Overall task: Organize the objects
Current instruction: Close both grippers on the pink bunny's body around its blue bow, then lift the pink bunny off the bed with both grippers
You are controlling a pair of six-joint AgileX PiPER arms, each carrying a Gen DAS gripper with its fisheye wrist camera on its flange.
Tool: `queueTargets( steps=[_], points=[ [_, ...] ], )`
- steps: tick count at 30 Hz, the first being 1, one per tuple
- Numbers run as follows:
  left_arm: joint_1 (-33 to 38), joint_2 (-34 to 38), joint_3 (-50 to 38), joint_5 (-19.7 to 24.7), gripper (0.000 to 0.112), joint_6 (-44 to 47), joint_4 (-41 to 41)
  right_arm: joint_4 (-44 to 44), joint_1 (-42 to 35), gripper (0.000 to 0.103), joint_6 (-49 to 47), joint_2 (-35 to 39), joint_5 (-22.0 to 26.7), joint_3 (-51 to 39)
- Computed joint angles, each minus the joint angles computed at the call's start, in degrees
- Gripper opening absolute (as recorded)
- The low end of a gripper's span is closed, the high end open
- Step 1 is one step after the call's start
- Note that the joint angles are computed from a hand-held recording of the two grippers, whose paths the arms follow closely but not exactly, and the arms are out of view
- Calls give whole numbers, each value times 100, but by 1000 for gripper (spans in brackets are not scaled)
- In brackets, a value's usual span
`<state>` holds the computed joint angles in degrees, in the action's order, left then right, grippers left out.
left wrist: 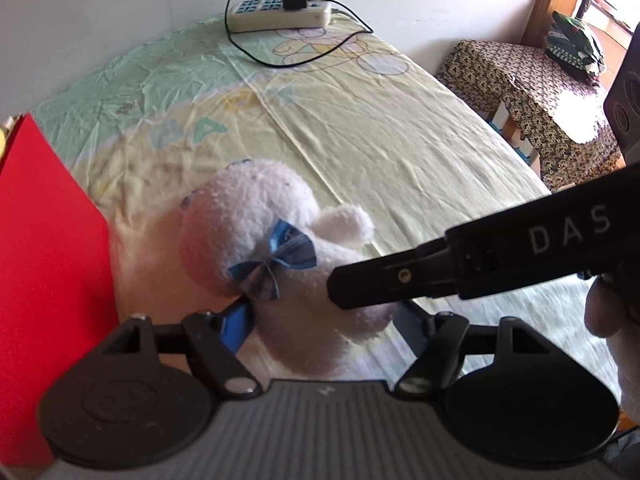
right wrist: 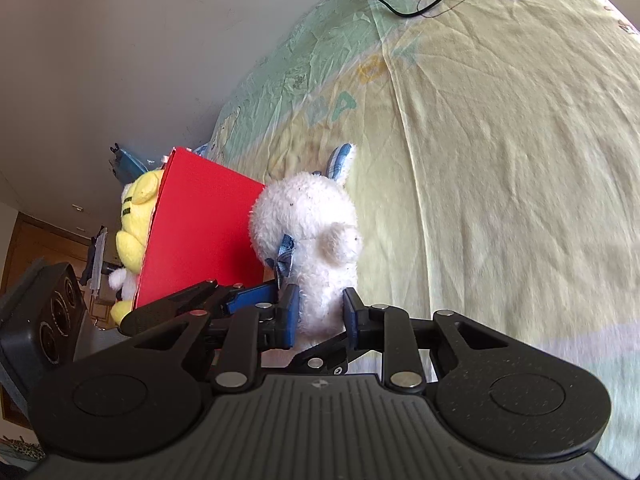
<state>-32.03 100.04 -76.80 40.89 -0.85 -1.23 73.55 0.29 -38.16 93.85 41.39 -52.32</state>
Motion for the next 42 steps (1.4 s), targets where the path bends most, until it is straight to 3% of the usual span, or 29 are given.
queueTargets(
  steps=[9, 22, 26, 32, 37, 42],
  points=[
    [-120, -646, 870, -171, 75, 645, -537, -84, 80, 25, 258, -792, -30, 830],
    [68, -1131, 1568, -261, 76, 1163, -1120, -242, 389, 28, 575, -1096, -200, 1112],
    [216, -1273, 1700, -334, 90, 1334, -1325, -541, 494, 36, 874, -1144, -436, 1047],
    [568, -1271, 1615, -216, 92, 1573, -1784, -737, 444, 57, 952, -1253, -705, 988],
    [760, -869, 1299, -37, 92, 1634, -2156, -1241, 549, 60, 1134, -1066, -1022, 705],
    [765, -661, 1083, -26, 91, 1631, -2238, -844, 430, 63, 649, -652, -822, 508]
  ],
)
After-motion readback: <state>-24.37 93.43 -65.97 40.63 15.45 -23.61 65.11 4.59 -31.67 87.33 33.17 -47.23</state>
